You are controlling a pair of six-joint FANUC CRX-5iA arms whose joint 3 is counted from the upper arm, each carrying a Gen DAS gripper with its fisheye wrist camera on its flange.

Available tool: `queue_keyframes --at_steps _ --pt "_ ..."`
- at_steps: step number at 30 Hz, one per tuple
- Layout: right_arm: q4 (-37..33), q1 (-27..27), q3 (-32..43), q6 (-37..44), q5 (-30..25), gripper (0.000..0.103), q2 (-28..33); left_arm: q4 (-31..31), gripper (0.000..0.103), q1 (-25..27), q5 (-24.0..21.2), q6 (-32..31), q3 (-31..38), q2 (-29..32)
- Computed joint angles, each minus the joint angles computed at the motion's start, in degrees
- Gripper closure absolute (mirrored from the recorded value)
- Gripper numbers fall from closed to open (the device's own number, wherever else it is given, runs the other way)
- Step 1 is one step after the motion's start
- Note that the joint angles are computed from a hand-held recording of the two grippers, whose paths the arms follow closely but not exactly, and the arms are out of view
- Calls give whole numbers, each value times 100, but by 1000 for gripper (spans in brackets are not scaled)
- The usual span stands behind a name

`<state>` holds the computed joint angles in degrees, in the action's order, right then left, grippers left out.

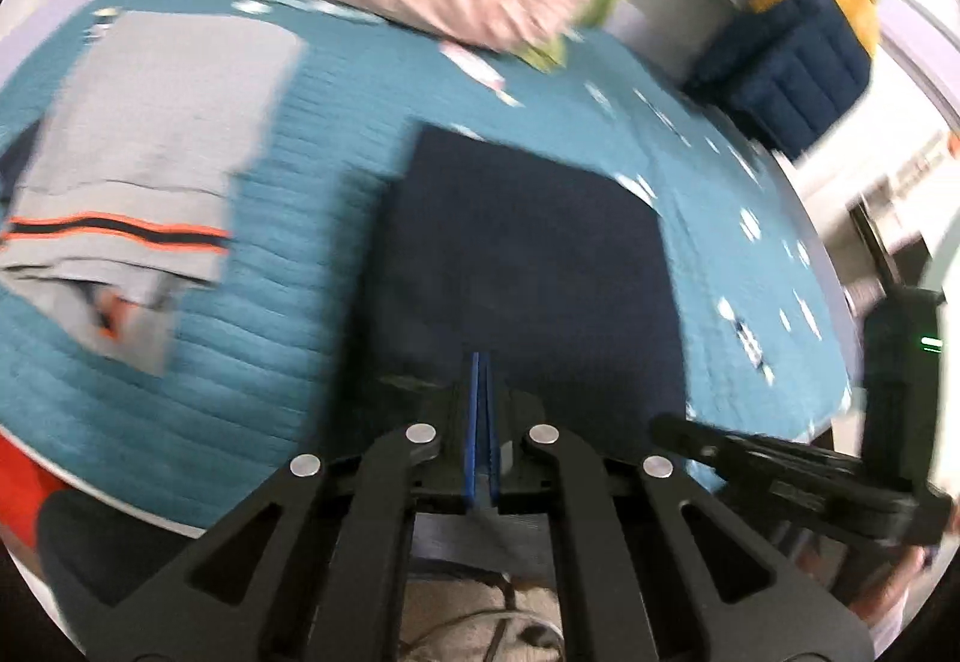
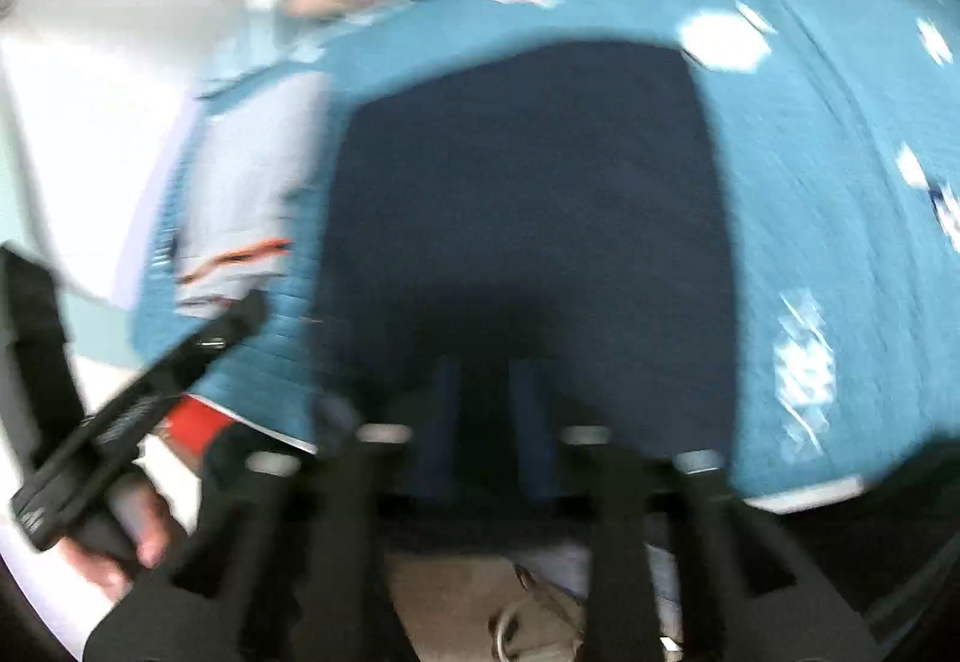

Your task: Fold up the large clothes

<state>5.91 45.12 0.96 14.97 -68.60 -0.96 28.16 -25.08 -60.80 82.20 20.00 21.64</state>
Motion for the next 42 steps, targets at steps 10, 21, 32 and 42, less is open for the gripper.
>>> queue_keyframes --at_steps 10,21,32,42 --pt "-1541 200 -277 307 -92 102 -140 -685 101 -196 -891 470 323 551" --pt "168 499 -417 -347 -170 102 -505 -1225 101 -31 -1058 557 73 187" --pt "-1204 116 -614 49 -352 102 -448 -1081 98 -101 -529 -2 226 -199" --pt "-547 351 -430 56 -472 102 -558 -1809 98 -234 -1045 704 805 466"
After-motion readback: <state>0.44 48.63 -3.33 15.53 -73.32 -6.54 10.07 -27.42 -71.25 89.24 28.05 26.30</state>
